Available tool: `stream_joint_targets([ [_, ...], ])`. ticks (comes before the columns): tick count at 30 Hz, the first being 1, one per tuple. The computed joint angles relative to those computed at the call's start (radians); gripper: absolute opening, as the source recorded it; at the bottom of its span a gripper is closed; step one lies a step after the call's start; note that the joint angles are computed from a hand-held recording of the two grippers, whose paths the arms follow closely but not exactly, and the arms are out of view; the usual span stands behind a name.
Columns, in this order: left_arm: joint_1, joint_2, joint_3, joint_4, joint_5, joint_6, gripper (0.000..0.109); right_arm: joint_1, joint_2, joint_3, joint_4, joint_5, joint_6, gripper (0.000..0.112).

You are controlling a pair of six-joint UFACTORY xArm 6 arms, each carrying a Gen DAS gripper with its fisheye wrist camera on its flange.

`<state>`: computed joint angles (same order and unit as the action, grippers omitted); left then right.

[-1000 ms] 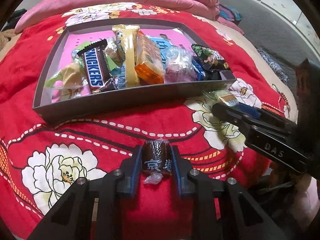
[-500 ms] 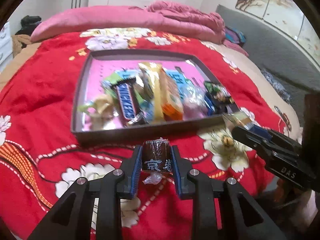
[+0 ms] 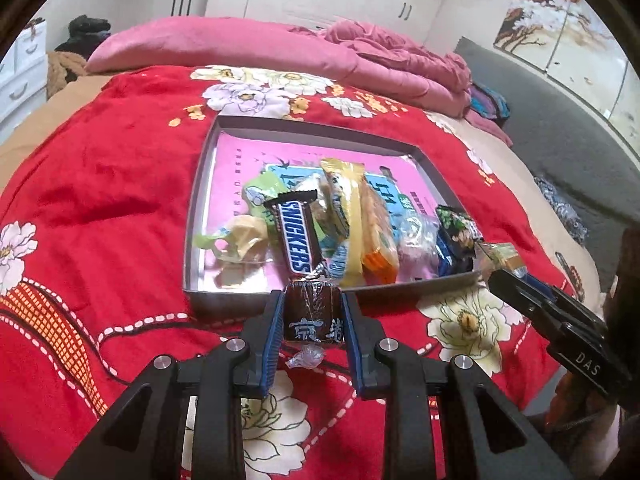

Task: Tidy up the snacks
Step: 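Grasp the brown candy with the left gripper while the right grasps the clear cake pack, then carry the brown candy with the left gripper while the right carries the cake pack into the tray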

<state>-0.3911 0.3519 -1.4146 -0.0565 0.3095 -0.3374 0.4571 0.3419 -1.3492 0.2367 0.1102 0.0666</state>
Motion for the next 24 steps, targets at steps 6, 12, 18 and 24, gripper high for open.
stream_joint_targets([
  [6, 0.012, 0.011, -0.012, -0.003, -0.007, -0.019, 0.029, 0.004, 0.019, -0.028, -0.011, -0.002, 0.008, 0.043],
  [12, 0.019, 0.029, -0.034, -0.005, -0.011, -0.030, 0.029, 0.003, 0.041, -0.059, -0.066, 0.001, 0.050, 0.043],
  [18, 0.026, 0.057, -0.069, -0.003, -0.006, -0.041, 0.029, 0.003, 0.058, -0.084, -0.065, 0.008, 0.054, 0.043],
  [24, 0.034, 0.092, -0.114, 0.012, 0.013, -0.059, 0.029, 0.001, 0.084, -0.119, -0.078, 0.017, 0.076, 0.043],
])
